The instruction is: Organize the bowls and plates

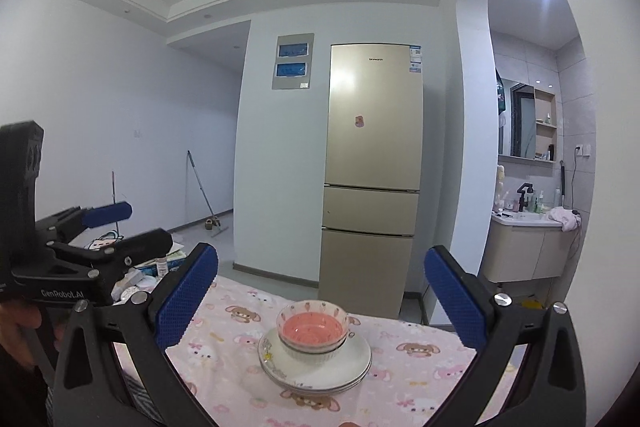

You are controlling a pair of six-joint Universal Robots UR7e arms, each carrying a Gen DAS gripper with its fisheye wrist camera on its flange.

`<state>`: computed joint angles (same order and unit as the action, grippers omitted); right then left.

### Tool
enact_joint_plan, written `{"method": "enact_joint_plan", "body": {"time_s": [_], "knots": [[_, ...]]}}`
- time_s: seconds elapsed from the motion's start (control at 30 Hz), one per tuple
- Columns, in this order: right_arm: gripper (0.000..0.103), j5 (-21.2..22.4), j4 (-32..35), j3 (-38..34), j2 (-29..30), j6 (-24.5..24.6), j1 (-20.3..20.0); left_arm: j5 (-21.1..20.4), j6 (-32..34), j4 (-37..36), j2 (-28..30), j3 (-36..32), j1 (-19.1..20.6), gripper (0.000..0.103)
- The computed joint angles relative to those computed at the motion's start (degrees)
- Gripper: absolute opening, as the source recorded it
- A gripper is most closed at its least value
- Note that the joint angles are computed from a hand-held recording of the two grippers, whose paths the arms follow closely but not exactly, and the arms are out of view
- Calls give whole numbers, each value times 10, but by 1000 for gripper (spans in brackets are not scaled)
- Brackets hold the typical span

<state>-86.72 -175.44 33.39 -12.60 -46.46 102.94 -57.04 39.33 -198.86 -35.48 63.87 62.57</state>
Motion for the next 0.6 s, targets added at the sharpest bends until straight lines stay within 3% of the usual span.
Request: {"method": "enact_joint_plan", "body": {"time_s": [0.17, 0.33, 0.6], "knots": [[103, 19, -37, 82, -28, -8, -12, 30, 42, -57, 8, 37, 2, 103], [103, 9, -16, 112, -33, -10, -24, 41, 44, -78, 16, 66, 10, 103], [103, 0, -26, 172, -48, -10, -39, 15, 29, -95, 16, 105, 31, 103]]}}
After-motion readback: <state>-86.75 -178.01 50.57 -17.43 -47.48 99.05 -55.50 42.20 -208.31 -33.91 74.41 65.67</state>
